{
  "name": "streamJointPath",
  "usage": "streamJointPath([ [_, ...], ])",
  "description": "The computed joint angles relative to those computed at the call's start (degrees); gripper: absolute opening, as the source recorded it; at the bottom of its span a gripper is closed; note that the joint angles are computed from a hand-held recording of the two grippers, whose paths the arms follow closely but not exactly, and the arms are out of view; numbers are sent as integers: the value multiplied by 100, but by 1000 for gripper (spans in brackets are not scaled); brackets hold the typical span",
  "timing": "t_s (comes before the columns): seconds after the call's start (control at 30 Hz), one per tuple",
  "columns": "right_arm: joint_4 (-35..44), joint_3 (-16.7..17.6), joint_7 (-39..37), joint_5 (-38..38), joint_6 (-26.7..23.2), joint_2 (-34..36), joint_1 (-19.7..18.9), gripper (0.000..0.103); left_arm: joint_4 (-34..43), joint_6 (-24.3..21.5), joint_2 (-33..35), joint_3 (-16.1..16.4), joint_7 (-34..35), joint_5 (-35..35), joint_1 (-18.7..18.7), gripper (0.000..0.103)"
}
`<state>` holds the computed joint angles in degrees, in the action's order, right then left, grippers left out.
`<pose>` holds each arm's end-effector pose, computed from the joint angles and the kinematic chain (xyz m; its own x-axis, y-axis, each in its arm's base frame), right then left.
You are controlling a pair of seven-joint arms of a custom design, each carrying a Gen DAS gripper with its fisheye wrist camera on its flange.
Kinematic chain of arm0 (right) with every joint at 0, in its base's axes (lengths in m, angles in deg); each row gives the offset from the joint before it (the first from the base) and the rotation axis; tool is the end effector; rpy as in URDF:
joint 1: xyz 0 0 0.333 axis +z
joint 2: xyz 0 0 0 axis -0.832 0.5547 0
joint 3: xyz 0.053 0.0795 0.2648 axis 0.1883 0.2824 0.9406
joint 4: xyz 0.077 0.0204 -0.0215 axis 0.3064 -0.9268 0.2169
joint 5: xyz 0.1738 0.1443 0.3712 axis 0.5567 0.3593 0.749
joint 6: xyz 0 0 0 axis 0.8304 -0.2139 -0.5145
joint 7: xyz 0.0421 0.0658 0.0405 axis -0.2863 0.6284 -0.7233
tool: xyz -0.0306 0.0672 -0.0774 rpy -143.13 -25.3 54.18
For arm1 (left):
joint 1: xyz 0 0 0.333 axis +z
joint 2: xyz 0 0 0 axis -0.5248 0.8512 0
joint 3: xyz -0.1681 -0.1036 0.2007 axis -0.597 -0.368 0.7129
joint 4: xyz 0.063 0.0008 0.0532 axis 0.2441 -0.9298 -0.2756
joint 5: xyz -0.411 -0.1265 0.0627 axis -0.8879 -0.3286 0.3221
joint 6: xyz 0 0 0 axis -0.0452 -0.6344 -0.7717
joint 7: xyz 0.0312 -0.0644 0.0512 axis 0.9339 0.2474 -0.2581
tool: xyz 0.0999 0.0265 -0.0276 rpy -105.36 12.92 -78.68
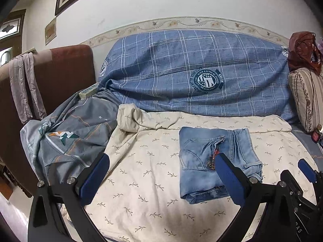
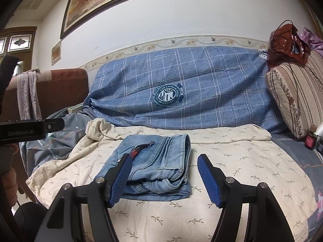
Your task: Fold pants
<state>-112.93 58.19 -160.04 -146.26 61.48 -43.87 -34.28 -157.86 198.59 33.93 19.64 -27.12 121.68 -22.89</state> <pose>0.4076 0.2994 0.4640 -0.4509 -0.8877 -0.0934 -0.2275 0.2155 -0.9496 0.5106 -0.0788 0.4715 -0.4062 -0.9095 -0.0884 -0.3383 0.2395 -0.9101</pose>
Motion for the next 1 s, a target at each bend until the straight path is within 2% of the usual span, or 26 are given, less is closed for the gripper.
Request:
streamJointPath([
  [0.13,6,9,8,-40,5,4,8,71,-66,-19,-36,9,153,-171,1,103],
  [0.33,-1,7,5,-74,27,-3,7,71,-313,-45,-136,24,840,-757,-57,103],
  [1.0,16,6,0,-87,84,-23,-19,71,-318,192,-127,109,728,-634,-39,103],
])
